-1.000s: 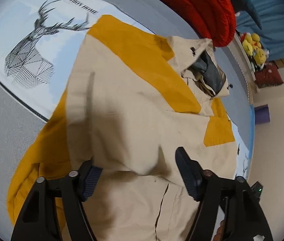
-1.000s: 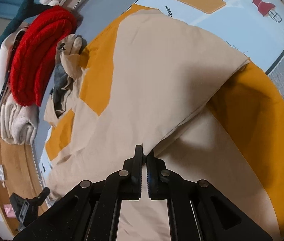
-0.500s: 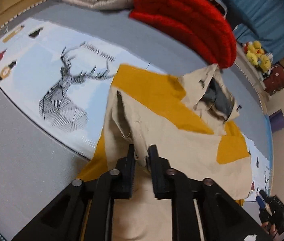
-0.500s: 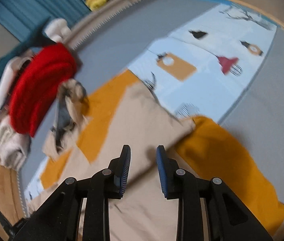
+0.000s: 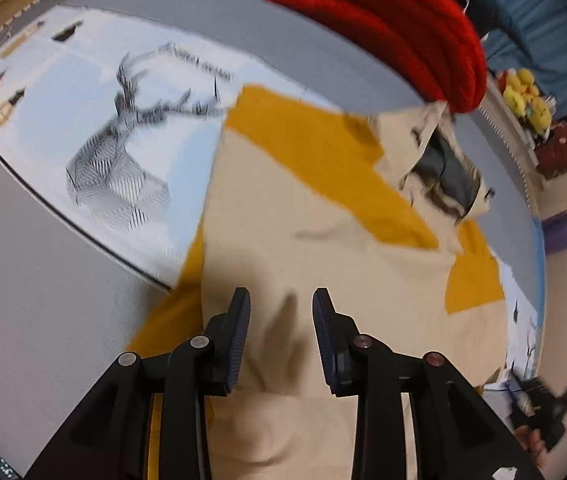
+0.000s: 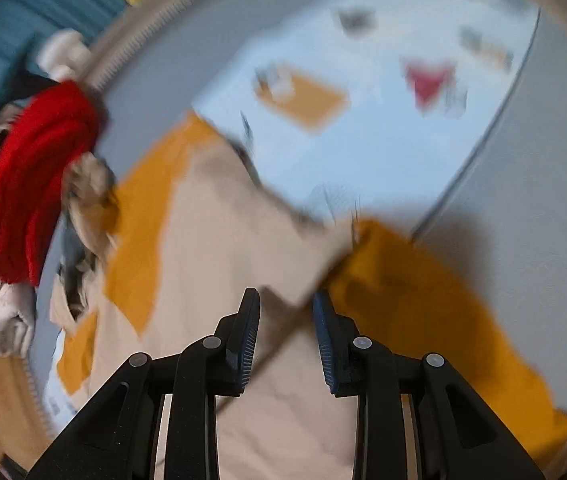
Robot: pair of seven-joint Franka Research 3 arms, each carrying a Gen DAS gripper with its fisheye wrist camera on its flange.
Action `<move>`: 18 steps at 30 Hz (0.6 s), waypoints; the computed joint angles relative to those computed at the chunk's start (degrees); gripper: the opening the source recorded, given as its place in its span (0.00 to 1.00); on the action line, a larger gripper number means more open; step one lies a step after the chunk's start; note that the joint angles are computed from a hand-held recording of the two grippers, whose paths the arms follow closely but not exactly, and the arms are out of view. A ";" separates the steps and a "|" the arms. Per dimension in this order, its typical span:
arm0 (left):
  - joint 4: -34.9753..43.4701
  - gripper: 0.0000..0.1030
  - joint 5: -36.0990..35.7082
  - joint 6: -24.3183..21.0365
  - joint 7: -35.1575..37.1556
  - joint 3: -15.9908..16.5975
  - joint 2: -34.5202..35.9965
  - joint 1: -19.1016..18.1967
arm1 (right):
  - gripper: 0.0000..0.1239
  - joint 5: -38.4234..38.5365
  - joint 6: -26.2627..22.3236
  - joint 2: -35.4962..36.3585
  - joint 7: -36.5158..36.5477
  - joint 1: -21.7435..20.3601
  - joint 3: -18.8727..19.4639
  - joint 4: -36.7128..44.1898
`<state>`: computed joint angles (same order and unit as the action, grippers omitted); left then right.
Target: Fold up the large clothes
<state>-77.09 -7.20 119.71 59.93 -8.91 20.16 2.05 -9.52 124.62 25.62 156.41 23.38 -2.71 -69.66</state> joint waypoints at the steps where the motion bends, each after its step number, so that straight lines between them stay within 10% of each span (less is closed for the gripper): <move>1: -0.14 0.28 0.65 -0.64 -0.27 -0.02 -0.07 -0.40 | 0.24 -1.38 3.18 -0.26 -0.84 0.54 -0.03 -0.31; 6: 1.26 0.30 5.09 -6.60 -1.95 0.52 0.57 -2.65 | 0.27 10.60 4.01 6.64 -14.64 -3.49 5.08 7.48; 12: -0.68 0.43 8.27 -7.00 -6.97 1.63 -0.68 -2.41 | 0.27 17.24 -2.59 8.36 -12.71 -3.72 3.89 6.90; 18: -0.78 0.05 2.41 -3.38 -1.16 0.02 0.64 -0.16 | 0.27 14.77 1.40 7.11 -14.99 -2.30 2.91 6.24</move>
<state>-77.87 -4.80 116.33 58.77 -8.89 20.80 1.89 5.25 126.02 32.73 141.42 21.09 0.20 -63.42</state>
